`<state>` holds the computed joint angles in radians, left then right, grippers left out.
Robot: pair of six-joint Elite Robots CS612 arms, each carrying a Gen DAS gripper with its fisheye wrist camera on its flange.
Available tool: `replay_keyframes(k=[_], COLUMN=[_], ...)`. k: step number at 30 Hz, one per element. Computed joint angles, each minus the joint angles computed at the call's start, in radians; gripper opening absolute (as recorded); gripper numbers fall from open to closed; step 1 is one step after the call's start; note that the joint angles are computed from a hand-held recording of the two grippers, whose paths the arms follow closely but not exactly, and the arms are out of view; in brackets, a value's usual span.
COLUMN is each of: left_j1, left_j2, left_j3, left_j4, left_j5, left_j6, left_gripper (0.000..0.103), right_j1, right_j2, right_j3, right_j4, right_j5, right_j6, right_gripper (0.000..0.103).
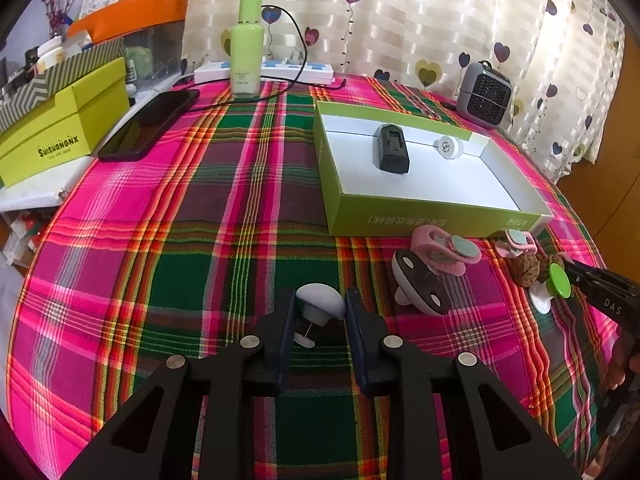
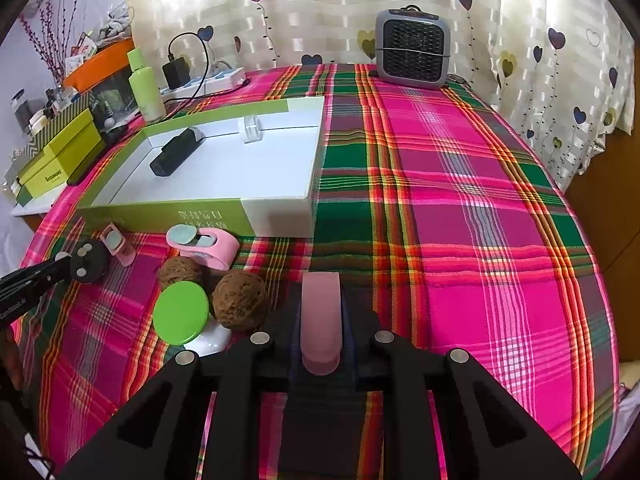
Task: Organize objects
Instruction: 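Carry white hook and pink clip with both grippers over the box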
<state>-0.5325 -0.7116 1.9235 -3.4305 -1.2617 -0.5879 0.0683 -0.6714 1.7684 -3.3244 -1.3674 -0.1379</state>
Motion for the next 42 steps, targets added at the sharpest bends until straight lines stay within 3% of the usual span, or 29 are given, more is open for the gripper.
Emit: replay_keyframes(k=[21,42], left_j1=[-0.002,-0.003], left_j2=[-0.015,-0.032], left_j3=[0.004,-0.046], left_j4=[-0.019,-0.021], left_j5=[-0.031,-0.061], left_j6=[0.006,0.081], left_gripper=[0.022,0.022], right_j1=[-0.001,-0.002], right_j2=[-0.015,-0.040], right_j3=[0.012,-0.011], right_j4=[-0.019,0.001], right_j5=[0.032,0.082], right_j6=[-0.015,-0.021], right_gripper=[0.018,0.018])
